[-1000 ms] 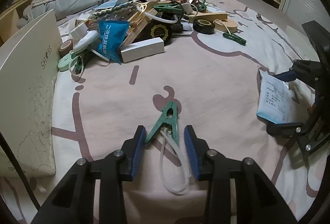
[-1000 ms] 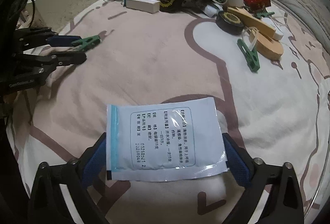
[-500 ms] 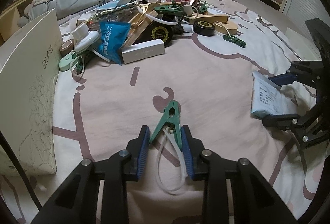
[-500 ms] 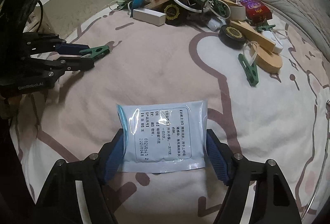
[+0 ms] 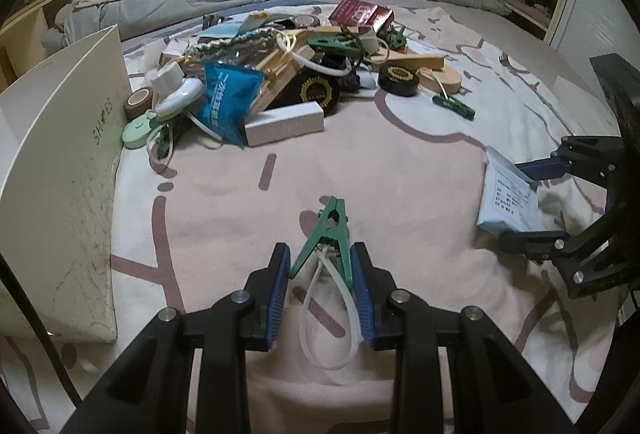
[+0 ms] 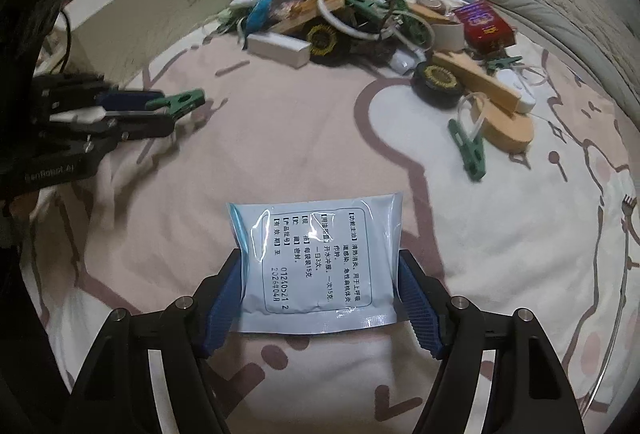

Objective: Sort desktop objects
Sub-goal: 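Close the right tool on the white medicine packet, then lift and carry the clothespin and packet over the white box with both tools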

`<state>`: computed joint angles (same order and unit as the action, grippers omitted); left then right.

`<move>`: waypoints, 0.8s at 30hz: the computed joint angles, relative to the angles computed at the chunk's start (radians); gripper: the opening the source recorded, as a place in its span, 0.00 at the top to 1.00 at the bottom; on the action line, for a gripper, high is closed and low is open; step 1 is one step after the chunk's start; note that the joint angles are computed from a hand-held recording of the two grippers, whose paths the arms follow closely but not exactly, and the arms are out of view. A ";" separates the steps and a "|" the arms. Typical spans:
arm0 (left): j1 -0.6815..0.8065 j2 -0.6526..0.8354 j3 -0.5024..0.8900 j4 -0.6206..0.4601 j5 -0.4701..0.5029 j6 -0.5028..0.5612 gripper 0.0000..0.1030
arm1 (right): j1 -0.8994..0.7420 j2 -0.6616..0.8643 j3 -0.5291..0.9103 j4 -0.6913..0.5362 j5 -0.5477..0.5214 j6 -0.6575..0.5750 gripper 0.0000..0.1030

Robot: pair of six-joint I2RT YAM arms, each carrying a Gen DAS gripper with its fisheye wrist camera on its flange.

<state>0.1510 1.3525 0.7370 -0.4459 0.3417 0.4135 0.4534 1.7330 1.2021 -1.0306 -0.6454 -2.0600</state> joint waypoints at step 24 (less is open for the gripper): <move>0.022 -0.085 0.124 -0.017 0.048 -0.101 0.70 | -0.006 -0.074 0.145 -0.251 -0.210 0.036 0.28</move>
